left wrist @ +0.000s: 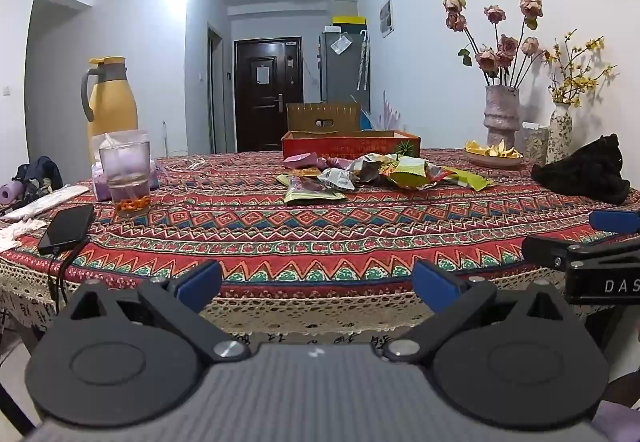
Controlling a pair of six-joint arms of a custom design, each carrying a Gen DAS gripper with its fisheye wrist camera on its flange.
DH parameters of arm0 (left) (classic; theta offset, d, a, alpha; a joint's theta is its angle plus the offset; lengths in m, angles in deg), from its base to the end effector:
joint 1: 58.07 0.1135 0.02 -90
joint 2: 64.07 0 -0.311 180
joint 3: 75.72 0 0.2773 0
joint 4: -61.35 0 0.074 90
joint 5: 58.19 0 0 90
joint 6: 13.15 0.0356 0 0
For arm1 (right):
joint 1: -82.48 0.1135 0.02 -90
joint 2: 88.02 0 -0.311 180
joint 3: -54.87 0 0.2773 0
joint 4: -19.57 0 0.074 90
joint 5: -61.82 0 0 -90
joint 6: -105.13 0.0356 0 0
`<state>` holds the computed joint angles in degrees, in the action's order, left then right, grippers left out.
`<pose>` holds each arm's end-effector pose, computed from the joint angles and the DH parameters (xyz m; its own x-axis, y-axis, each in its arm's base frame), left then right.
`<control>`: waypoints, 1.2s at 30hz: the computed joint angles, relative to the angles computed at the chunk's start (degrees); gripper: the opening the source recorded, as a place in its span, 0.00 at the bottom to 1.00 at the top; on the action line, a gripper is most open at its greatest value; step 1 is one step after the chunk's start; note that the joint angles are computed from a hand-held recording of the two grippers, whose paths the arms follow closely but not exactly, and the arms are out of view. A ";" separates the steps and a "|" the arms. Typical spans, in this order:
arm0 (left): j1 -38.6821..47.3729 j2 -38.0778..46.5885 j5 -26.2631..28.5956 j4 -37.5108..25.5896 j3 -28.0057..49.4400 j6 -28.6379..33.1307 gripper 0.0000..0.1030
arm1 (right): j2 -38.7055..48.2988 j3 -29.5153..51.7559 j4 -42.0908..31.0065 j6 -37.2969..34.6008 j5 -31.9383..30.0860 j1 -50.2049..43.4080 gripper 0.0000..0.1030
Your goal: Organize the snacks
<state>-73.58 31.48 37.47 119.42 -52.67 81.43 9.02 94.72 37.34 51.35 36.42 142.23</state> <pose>0.2298 -0.0674 0.1313 -0.2108 0.1410 -0.9673 0.3762 0.9250 0.0528 0.1675 0.2234 0.1324 -0.2693 0.0413 -0.9622 0.1737 0.9848 -0.0063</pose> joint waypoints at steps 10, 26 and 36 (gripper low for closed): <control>-0.06 -2.90 -0.60 -3.96 -0.17 -0.40 1.00 | 0.97 -0.14 2.57 -2.03 0.73 0.70 1.00; 0.30 -2.28 0.25 -3.20 -0.30 0.19 1.00 | -0.12 0.49 -0.76 -0.47 -0.41 0.47 1.00; 0.30 -2.19 0.39 -2.42 -0.65 0.42 1.00 | -0.17 0.42 -0.80 -0.13 -0.54 0.51 1.00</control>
<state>-73.28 29.29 37.86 117.00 -53.33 81.85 8.84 95.14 36.55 51.22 35.88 142.74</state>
